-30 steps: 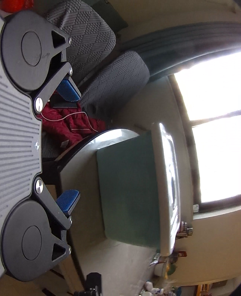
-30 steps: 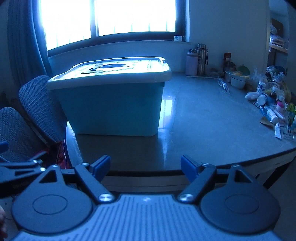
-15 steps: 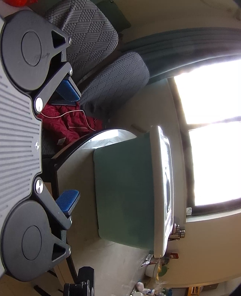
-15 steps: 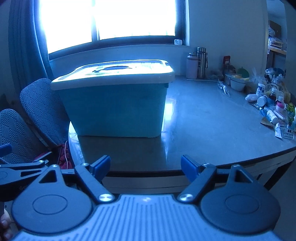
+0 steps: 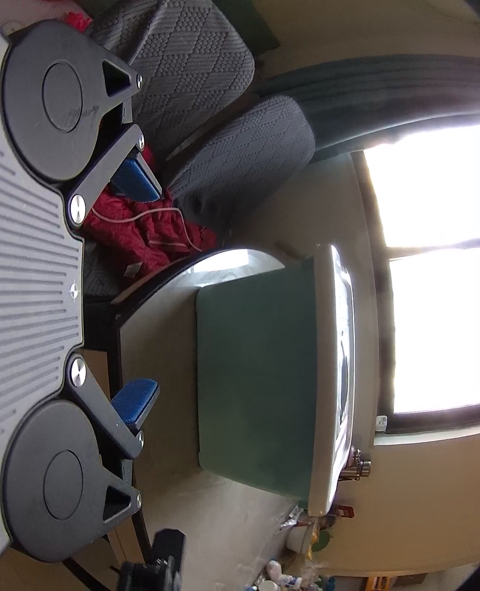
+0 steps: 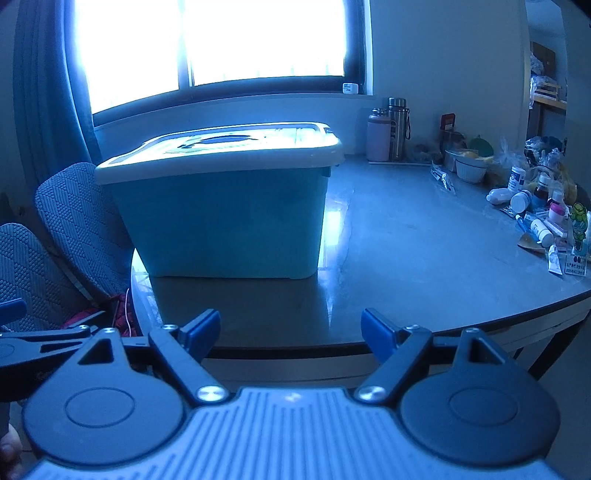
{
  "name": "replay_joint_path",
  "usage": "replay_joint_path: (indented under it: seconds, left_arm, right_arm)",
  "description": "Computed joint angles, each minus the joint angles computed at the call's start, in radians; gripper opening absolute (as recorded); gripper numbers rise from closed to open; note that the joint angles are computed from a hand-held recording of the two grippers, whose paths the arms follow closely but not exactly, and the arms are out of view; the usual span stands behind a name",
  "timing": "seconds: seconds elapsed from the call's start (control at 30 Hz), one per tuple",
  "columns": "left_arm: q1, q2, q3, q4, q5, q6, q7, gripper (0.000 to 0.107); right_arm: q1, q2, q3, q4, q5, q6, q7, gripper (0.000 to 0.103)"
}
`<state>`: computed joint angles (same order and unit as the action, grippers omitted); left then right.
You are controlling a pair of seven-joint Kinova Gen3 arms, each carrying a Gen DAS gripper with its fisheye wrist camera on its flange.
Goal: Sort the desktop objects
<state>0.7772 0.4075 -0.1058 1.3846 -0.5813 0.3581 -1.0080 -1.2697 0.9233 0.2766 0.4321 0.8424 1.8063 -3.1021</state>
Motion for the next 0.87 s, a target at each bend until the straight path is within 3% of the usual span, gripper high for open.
replay_joint_path:
  seconds: [0.13, 0.87]
  left_arm:
    - [-0.007, 0.004, 0.012, -0.002, 0.017, -0.003, -0.006, 0.103]
    - [0.016, 0.013, 0.001, -0.01, 0.038, -0.005, -0.006, 0.103]
  right_arm:
    - [-0.008, -0.017, -0.006, 0.045, 0.004, -0.021, -0.025, 0.083]
    - [-0.012, -0.029, -0.015, 0.063, 0.018, -0.023, -0.039, 0.083]
